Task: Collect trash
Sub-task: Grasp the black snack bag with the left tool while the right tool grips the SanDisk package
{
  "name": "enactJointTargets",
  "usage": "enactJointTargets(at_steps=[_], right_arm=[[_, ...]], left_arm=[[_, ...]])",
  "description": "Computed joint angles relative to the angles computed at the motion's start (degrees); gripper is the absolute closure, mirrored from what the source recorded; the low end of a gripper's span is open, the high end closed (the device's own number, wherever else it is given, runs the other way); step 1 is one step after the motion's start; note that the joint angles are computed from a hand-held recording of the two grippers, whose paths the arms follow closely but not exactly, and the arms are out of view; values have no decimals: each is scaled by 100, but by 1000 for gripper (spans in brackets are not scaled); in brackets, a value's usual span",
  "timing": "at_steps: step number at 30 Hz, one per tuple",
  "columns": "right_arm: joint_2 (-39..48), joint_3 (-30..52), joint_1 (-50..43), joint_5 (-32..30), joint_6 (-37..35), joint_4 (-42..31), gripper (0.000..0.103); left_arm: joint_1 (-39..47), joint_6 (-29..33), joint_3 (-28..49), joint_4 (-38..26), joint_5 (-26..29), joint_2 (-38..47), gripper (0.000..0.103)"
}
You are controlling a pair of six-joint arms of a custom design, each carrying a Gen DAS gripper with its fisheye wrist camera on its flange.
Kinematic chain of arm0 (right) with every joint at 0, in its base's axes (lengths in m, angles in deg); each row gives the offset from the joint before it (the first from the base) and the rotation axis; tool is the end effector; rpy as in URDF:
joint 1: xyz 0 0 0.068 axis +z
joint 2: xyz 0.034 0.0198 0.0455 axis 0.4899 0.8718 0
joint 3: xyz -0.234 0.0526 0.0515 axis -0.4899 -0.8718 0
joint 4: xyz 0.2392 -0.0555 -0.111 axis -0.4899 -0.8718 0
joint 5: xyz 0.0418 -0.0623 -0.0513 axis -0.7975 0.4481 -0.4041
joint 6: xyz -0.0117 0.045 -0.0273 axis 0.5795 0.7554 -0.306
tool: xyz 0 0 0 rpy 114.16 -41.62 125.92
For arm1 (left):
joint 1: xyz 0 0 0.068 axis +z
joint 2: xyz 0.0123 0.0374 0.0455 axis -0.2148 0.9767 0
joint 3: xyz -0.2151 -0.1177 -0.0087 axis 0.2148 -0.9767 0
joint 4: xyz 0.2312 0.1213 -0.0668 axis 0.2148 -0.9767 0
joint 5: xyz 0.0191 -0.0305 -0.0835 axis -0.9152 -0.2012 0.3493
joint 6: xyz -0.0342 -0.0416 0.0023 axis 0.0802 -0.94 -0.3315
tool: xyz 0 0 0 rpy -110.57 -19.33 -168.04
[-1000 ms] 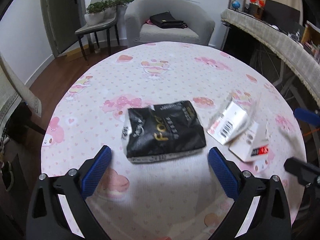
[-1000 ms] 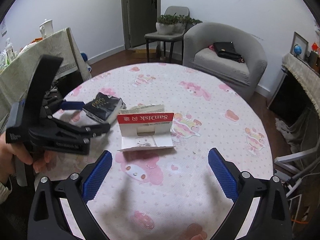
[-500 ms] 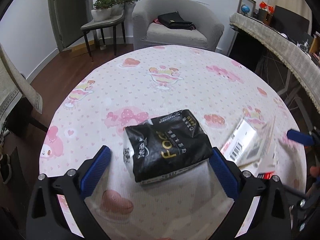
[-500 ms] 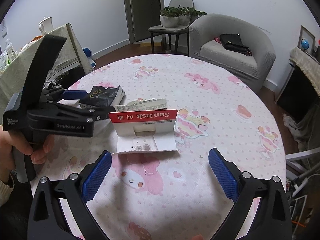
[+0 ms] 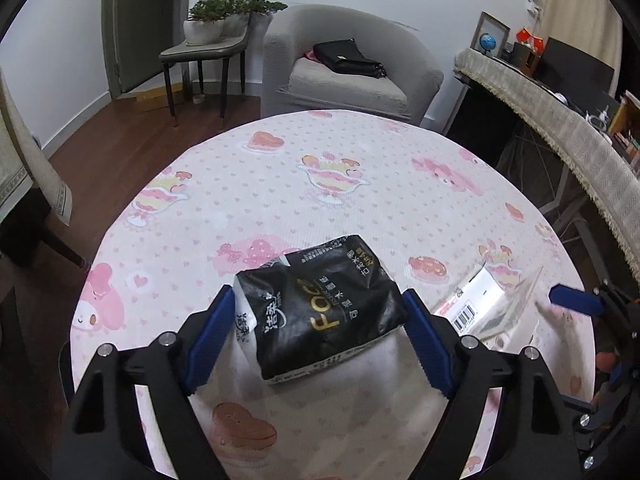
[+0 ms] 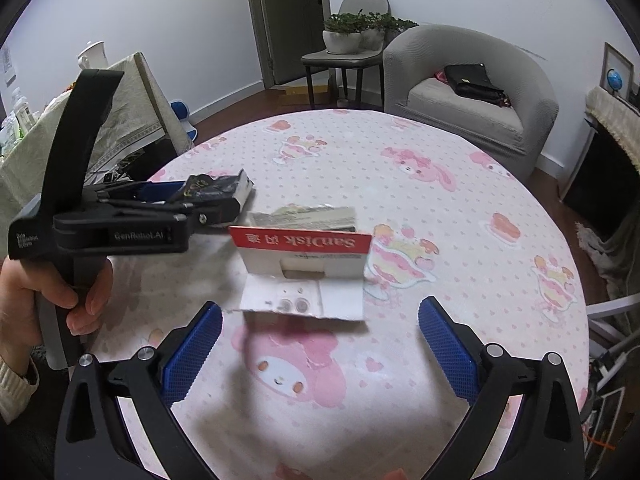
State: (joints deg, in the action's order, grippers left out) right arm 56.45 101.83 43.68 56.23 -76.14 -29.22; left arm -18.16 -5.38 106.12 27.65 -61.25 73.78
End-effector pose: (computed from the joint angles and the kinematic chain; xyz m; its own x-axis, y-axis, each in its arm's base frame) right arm 0.2402 0.0705 0.3402 -0.6906 -0.2949 -0.6604 -0.4782 0.8712 0.1110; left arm 0.2623 -0.0313 0.3311 -0.7788 0.0058 -0.6272 0.1313 0.9793 -0.1539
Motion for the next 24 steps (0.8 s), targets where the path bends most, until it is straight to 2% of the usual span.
enactJointTargets(at_steps=[5, 18, 22, 24], right_arm=[[54, 117, -35, -264, 253, 123, 4], [689, 384, 466, 422, 694, 271, 4], [853, 473, 631, 862, 948, 329, 4], [916, 499, 610, 749, 1075, 334, 7]], left_arm=[[114, 191, -42, -39, 130, -65, 21], [926, 724, 23, -317, 787, -257, 21], [1191, 896, 58, -401, 977, -291, 21], [1303, 990, 64, -443, 1062, -307, 21]])
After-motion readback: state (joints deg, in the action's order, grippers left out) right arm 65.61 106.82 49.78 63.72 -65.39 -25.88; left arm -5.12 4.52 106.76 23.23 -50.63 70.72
